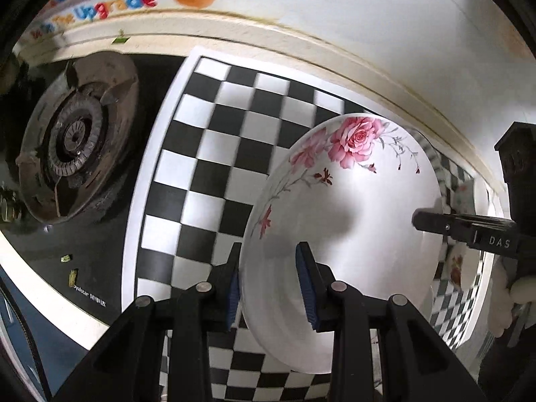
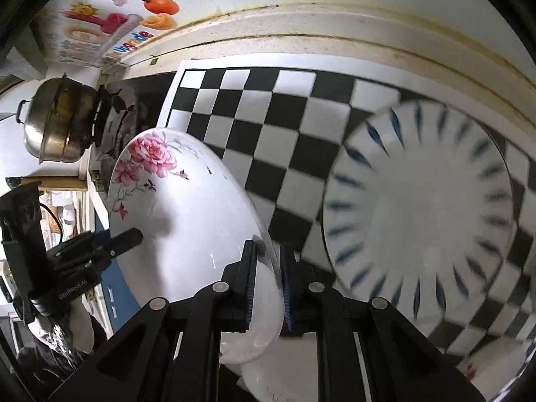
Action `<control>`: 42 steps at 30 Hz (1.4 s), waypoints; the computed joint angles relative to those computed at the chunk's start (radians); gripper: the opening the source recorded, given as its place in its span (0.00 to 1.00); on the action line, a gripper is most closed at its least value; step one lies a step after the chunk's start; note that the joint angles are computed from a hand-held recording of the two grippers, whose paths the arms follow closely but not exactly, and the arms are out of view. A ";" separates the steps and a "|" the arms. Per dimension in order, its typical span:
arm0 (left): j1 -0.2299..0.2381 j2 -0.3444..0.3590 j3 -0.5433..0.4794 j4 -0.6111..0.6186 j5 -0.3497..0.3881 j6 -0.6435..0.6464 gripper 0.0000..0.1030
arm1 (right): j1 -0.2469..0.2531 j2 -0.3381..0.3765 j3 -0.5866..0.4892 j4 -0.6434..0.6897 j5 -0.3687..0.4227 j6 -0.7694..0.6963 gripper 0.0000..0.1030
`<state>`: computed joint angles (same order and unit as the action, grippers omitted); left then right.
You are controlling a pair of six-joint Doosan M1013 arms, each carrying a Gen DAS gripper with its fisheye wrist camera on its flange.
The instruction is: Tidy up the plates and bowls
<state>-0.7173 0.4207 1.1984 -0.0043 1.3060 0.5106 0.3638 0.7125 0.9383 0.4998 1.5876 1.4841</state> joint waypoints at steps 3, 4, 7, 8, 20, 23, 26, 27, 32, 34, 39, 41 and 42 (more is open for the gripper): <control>-0.023 0.014 -0.019 -0.001 0.004 0.025 0.27 | -0.023 -0.068 0.098 0.008 -0.044 0.002 0.16; -0.029 0.023 -0.032 -0.006 0.008 0.039 0.27 | -0.032 -0.091 0.132 0.011 -0.058 0.004 0.16; -0.046 0.054 -0.073 -0.024 0.021 0.082 0.27 | -0.060 -0.158 0.233 0.017 -0.096 0.019 0.16; -0.054 0.061 -0.086 -0.029 0.028 0.096 0.27 | -0.068 -0.177 0.263 0.016 -0.107 0.026 0.16; -0.102 0.183 -0.210 -0.108 0.114 0.237 0.27 | -0.166 -0.346 0.572 0.017 -0.201 0.068 0.16; -0.108 0.201 -0.227 -0.121 0.130 0.250 0.27 | -0.181 -0.362 0.614 0.020 -0.207 0.067 0.16; -0.113 0.219 -0.240 -0.129 0.152 0.265 0.27 | -0.192 -0.373 0.647 0.020 -0.215 0.060 0.16; -0.114 0.221 -0.241 -0.131 0.156 0.268 0.27 | -0.195 -0.375 0.656 0.020 -0.217 0.059 0.16; -0.117 0.231 -0.239 -0.137 0.174 0.267 0.27 | -0.199 -0.381 0.682 0.012 -0.220 0.051 0.16; -0.118 0.234 -0.239 -0.134 0.179 0.265 0.27 | -0.191 -0.376 0.680 0.009 -0.221 0.053 0.16; -0.121 0.246 -0.253 -0.131 0.193 0.258 0.27 | -0.181 -0.370 0.679 0.004 -0.220 0.058 0.16; -0.120 0.247 -0.249 -0.132 0.194 0.260 0.27 | -0.172 -0.359 0.666 0.001 -0.221 0.065 0.16; -0.120 0.248 -0.250 -0.132 0.197 0.261 0.27 | -0.171 -0.358 0.664 -0.001 -0.219 0.066 0.16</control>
<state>-0.8369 0.6690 0.9487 -0.1361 1.5031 0.7718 0.1931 0.3541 1.6021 0.4989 1.3685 1.5501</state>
